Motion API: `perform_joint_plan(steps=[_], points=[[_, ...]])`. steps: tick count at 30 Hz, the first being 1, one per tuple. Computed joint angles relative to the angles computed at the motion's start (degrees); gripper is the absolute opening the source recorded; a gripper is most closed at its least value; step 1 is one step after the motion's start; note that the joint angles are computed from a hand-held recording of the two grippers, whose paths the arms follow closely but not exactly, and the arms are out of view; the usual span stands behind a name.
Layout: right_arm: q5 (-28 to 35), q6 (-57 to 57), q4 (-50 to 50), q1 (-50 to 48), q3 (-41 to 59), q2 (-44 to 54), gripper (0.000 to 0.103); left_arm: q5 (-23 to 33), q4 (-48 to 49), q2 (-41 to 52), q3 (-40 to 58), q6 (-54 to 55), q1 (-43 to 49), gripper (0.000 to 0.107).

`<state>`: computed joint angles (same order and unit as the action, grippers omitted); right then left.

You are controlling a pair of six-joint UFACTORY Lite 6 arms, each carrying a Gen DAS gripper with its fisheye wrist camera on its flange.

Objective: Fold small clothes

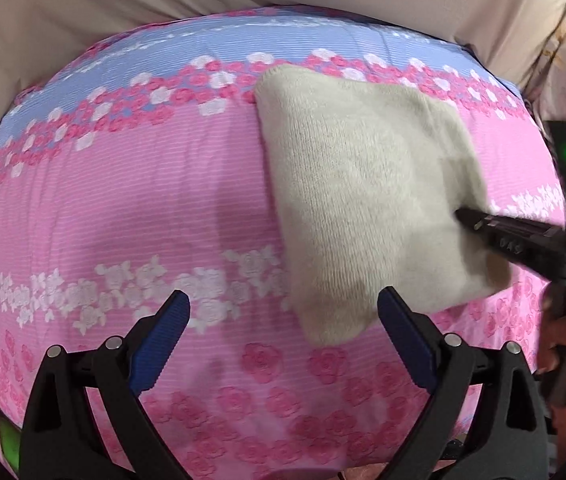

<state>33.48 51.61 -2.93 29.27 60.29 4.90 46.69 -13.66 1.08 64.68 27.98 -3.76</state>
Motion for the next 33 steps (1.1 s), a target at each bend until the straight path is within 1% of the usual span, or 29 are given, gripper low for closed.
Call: perform_joint_plan(steps=[1,2,3,4,6,9,11,14,15,16,17,18,19,21,22,24,25,26,27,29,31,33], points=[[1.02,0.77,0.12,-0.23,0.01,-2.46,0.003,-0.40,0.56,-0.26,-0.14,-0.92,-1.29,0.093],[2.78,3.03,-2.15,0.48,0.73,-4.36,0.004,-0.80,1.08,-0.47,-0.22,-1.76,-2.38,0.093],[4.98,7.01,-6.83,2.53,1.65,-5.69,0.007,-1.15,1.59,-0.74,-0.36,-3.00,-3.64,0.093],[7.29,8.60,-9.67,3.85,2.55,-6.24,0.009,-1.08,1.54,-0.66,-0.25,-3.83,-4.58,0.093],[9.86,7.85,-10.92,5.31,2.01,-6.67,0.010,-0.94,1.76,-0.46,-0.08,-5.59,-6.42,0.093],[7.09,5.83,-8.70,4.60,-4.01,-5.78,0.010,-1.34,2.82,-0.74,-0.15,-7.73,-8.67,0.093],[5.01,8.20,-9.16,5.51,-7.11,-6.51,0.014,-1.69,3.34,-0.69,-0.14,-9.16,-9.64,0.093],[5.93,10.60,-9.87,6.29,-7.40,-11.36,0.015,-2.32,4.19,-0.78,-0.68,-11.49,-10.44,0.093],[6.58,10.52,-10.28,6.26,-7.31,-12.75,0.022,-2.72,4.34,-1.12,-1.21,-12.24,-10.49,0.093],[6.53,10.39,-10.88,6.25,-7.22,-13.19,0.042,-2.92,4.08,-1.41,-1.61,-12.55,-10.36,0.093],[6.03,9.99,-11.44,6.06,-8.02,-14.14,0.056,-2.87,1.81,-1.52,-1.99,-11.33,-9.46,0.093],[5.40,9.63,-11.99,5.68,-9.02,-14.64,0.076,-2.64,-1.39,-1.38,-2.18,-8.69,-8.12,0.093],[5.10,7.70,-11.24,4.71,-9.68,-14.49,0.077,-1.40,-7.00,-0.80,-2.00,-5.16,-5.55,0.093],[2.84,-1.18,-4.41,1.20,-11.18,-14.11,0.077,1.69,-18.42,1.76,-1.39,1.87,0.40,0.093],[0.56,-7.17,0.93,-1.30,-12.31,-13.90,0.077,2.35,-21.91,3.65,-0.88,3.77,2.51,0.093],[-3.89,-19.16,12.87,-5.75,-13.71,-12.39,0.078,2.75,-24.52,8.68,1.37,3.67,4.46,0.093],[-5.09,-25.16,18.86,-7.59,-13.67,-10.82,0.079,3.65,-27.13,12.88,3.28,4.71,5.57,0.093],[-5.62,-30.02,23.34,-9.40,-12.83,-8.22,0.079,3.87,-28.43,16.26,4.82,4.73,5.98,0.093],[-6.19,-32.49,25.53,-10.08,-12.05,-6.31,0.079,4.00,-29.56,18.83,5.81,4.94,6.38,0.093],[-7.75,-39.71,33.11,-12.05,-10.97,-2.42,0.082,6.77,-33.20,25.39,8.41,4.74,7.74,0.093],[-8.38,-49.49,44.27,-14.47,-10.78,0.31,0.086,8.64,-36.93,28.64,9.42,4.08,8.99,0.094],[-8.71,-54.70,51.18,-16.05,-10.51,1.91,0.086,8.26,-38.59,30.15,11.07,3.76,8.65,0.093]])
